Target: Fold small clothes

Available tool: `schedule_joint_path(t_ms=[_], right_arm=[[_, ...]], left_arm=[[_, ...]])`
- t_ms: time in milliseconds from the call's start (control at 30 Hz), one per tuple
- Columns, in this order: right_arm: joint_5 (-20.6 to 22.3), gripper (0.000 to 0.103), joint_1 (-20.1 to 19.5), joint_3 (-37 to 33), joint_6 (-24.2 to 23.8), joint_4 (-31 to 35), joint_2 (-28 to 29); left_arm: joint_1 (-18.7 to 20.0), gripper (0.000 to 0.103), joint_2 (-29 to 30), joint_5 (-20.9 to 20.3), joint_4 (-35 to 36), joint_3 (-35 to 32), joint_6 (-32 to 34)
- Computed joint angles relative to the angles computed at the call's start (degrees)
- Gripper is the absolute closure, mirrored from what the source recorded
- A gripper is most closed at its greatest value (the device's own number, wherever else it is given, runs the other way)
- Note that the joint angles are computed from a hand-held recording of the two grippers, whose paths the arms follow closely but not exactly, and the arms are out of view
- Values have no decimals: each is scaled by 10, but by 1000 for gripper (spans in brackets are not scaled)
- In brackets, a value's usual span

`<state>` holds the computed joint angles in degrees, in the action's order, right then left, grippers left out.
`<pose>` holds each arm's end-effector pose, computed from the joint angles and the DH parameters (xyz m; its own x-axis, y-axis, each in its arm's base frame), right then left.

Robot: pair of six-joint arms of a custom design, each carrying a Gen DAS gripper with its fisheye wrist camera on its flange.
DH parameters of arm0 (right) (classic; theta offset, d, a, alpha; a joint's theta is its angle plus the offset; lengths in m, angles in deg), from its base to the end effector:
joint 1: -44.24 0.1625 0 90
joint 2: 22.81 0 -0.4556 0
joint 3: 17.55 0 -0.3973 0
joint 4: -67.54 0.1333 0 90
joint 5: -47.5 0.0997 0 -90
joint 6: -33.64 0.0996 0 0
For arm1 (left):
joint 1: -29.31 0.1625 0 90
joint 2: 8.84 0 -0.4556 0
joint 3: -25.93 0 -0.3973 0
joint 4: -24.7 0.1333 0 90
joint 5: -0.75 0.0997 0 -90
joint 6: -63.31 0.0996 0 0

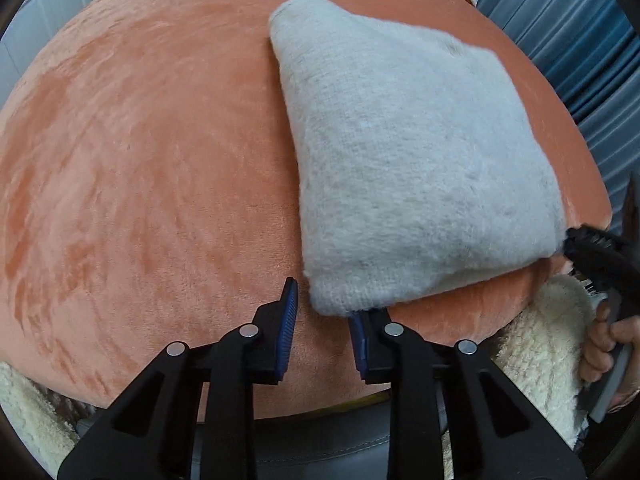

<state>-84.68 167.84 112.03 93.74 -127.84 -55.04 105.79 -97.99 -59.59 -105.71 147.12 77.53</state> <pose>0.3008 -0.3327 -0.0477 -0.8086 0.5495 0.2103 0.3069 0.6989 -0.6460 0.0712 -0.4849 0.3362 -0.7785 0.3653 -0.5103 0.4359 0.8998 -0.0208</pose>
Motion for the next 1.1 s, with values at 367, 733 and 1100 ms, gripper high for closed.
schedule_joint_path(t_ms=[367,733,1100], right_arm=[[-50,34,44,-71,-103,26,-5],[-21,90,54,-71,-131,-14,-7],[-54,55,36,-121,-134,54,-5]], left_arm=[[-43,40,-74,-52,-11,7,22],[-19,41,6,-23,7,-32,-51],[-70,41,-18,30,-43,22,-15]])
